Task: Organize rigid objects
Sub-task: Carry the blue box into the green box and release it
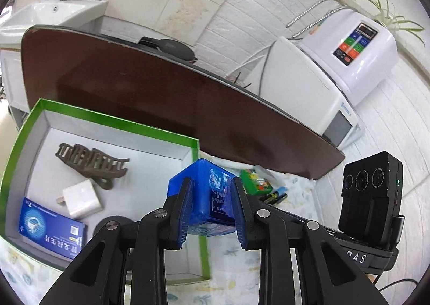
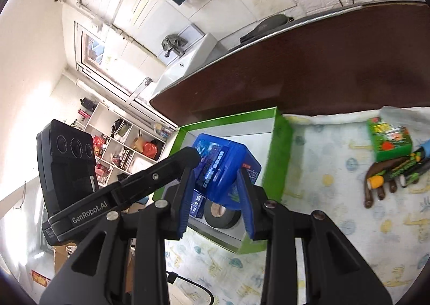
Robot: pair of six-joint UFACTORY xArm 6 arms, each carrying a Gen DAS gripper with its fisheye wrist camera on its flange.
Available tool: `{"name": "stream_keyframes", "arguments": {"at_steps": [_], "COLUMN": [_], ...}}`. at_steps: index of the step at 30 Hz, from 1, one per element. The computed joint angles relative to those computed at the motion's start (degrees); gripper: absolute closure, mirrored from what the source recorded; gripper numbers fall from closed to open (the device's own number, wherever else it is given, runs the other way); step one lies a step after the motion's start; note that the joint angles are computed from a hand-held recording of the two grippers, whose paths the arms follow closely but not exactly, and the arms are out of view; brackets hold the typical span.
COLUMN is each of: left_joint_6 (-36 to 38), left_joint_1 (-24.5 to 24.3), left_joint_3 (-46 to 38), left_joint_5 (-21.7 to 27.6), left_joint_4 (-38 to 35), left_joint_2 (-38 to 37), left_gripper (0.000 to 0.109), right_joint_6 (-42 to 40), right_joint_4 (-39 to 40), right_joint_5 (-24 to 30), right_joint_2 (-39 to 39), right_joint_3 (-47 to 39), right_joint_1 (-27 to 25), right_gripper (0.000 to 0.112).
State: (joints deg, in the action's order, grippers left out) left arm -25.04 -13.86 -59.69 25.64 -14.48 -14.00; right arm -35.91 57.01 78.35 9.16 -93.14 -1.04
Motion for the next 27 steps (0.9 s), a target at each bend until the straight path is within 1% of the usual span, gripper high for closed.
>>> {"name": "stream_keyframes", "arguments": {"at_steps": [4,9,11,14,18,22,24,27], "left_joint_6": [2.6,9.8,11.8,12.5,14.8,17.9,15.2,10.2], "left_joint_1": [2.1,3.6,4.0,4.4,5.2,6.3,6.4,5.9], "left_joint_3": [4.3,6.8,7.1,6.9,7.0,7.3,7.9,8.0], "left_joint_5": [-2.0,-3.3,-3.3,-3.3,-2.6,-0.7,-0.6,-1.5], "left_joint_4": [-5.2,-15.2,-17.6,-18.6,-21.7,-27.4,-24.5,-17.8], "left_joint_2": [-1.4,-0.9,-0.6,0.3,1.2,1.1,0.1,-1.5], "left_gripper": [0.082,0.082,0.082,0.082,0.082,0.082,0.082,0.082], "right_joint_6": [2.0,3.7,4.0,5.1,6.0,5.8,5.4,4.7], "right_joint_4": [-2.4,-6.4,-7.3,-8.1,-9.6,-9.7,-9.7,-8.8], "right_joint_5": [-2.2,-6.1,-6.9,-7.4,-8.2,-7.8,-7.9,-7.0], "right_joint_2": [0.9,0.7,1.3,2.6,3.5,3.7,3.2,2.5], "right_joint_3": [0.7,2.1,2.1,0.9,0.5,0.4,0.6,0.5], "right_joint_1": [3.8,7.1,7.6,8.3,9.1,9.2,9.0,8.2], "right_gripper": [0.079,0.079,0.079,0.079,0.079,0.081,0.081,0.081]}}
